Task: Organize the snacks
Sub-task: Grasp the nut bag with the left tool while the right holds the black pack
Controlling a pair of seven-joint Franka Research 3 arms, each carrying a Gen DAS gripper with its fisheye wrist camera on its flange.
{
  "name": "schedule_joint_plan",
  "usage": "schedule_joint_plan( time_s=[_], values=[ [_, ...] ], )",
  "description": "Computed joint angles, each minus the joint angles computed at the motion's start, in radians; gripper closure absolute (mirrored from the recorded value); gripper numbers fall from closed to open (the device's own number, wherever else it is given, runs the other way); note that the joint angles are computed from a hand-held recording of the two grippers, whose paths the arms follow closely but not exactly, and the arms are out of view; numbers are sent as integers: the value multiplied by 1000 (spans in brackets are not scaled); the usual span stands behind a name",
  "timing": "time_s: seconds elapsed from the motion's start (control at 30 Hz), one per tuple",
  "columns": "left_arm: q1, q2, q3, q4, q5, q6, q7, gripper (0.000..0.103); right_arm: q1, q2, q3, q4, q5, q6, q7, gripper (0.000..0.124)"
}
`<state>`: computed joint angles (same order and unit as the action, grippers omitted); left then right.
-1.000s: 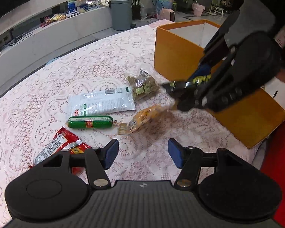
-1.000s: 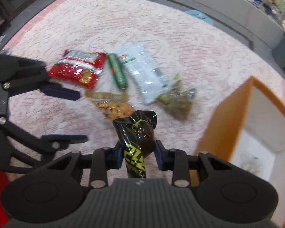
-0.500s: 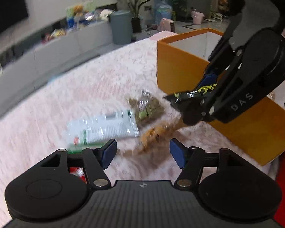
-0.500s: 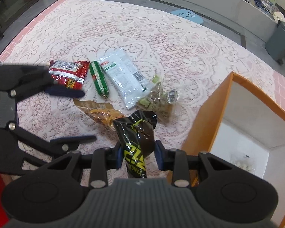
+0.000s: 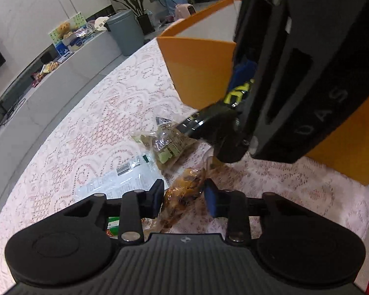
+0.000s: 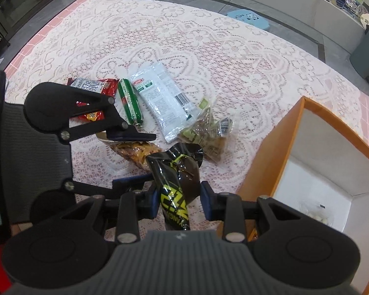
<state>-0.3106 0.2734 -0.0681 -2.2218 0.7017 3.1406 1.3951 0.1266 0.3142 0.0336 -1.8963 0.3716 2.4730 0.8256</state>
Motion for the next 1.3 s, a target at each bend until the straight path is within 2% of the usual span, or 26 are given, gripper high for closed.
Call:
schedule_joint_plan(
  time_s=[0.03,0.13,0.27,0.33,0.4,0.5,0.6,0.67,0.77,0.87,1.0,1.17,1.3],
  values=[
    [-40,-4,42,-1,36,0,-35,65,1,0,0,-2,-2,3,0,92],
    [-78,-21,83,-6,115,-15,-102,66,0,-2,1,-3,1,-1,-3,91],
    [-59,-48,68,-22,192,-55,-164,66,-5,-6,4,-2,21,-25,-2,91],
    [-79,-60,94,-23,298,-78,-259,68,-6,-16,6,-12,31,-29,-6,91],
    [-81,-73,95,-23,364,-119,-329,70,-5,-30,7,-27,38,-27,-14,92],
    [-52,-100,69,-39,382,-150,-382,75,-3,-57,7,-53,47,-22,-24,92],
    [13,-138,7,-78,261,-138,-332,75,2,-86,5,-86,53,-3,-31,92],
    [62,-168,-49,-110,125,-144,-266,75,6,-101,3,-102,54,6,-30,92],
    [103,-215,-100,-154,-46,-144,-184,75,9,-130,2,-130,59,16,-35,92],
    [119,-269,-129,-200,-220,-139,-82,75,13,-168,1,-166,70,29,-43,92],
    [93,-345,-134,-244,-392,-160,6,75,17,-226,-4,-219,85,50,-52,92],
    [97,-407,-170,-245,-321,-213,-74,75,18,-297,-17,-276,104,75,-63,92],
    [47,-448,-152,-247,-396,-228,-39,75,12,-357,-34,-319,121,90,-76,92]
  ],
)
